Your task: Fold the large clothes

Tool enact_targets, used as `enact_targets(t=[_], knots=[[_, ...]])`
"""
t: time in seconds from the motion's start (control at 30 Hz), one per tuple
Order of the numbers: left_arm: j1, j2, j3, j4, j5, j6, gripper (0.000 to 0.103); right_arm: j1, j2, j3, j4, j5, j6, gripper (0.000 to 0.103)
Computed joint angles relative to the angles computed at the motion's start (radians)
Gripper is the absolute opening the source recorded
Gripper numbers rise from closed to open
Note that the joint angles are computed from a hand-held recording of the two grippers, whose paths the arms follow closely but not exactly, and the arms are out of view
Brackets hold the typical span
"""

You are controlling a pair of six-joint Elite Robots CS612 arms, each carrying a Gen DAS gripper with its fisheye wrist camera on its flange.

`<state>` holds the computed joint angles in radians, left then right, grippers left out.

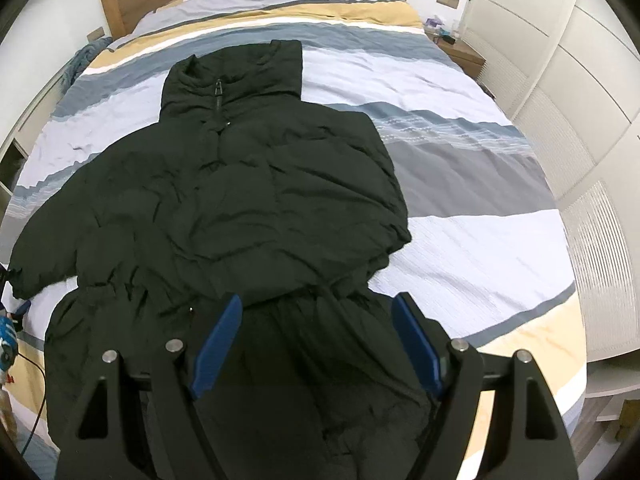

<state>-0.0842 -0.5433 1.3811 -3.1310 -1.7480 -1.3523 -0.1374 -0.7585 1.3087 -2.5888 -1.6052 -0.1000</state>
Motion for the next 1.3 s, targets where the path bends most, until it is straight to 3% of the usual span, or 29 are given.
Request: enact_targets(t=[0.03,0.07,0.13,0.23,0.63,0.97,1.3], knots=[[0.003,0.008,-0.007,-0.016,-0.008,-0.015,0.055,0.0,-0.003,0.004,-0.003,-0.004,-0.001,0.077],[0.006,0.015,-0.012,-0.041,-0.017,-0.038,0.049,-0.001,-0.006,0.006,-0.004,-0.006,-0.001,0.077],[0.007,0.019,-0.01,-0.083,-0.019,-0.062,0.025,-0.004,-0.01,0.012,-0.01,-0.009,0.003,0.077],[0.001,0.006,-0.011,-0.087,0.003,-0.033,0.011,-0.008,-0.014,0.017,-0.015,-0.009,0.012,0.077],[-0.053,-0.06,-0.095,0.012,0.074,0.342,0.006,-0.029,-0.039,0.056,-0.059,0.013,0.027,0.077],[-0.129,-0.059,-0.214,0.044,-0.029,0.571,0.006,-0.066,-0.054,0.096,-0.116,0.06,0.062,0.077],[-0.23,-0.014,-0.315,0.223,-0.094,0.702,0.006,-0.123,-0.071,0.15,-0.161,0.113,0.041,0.077]])
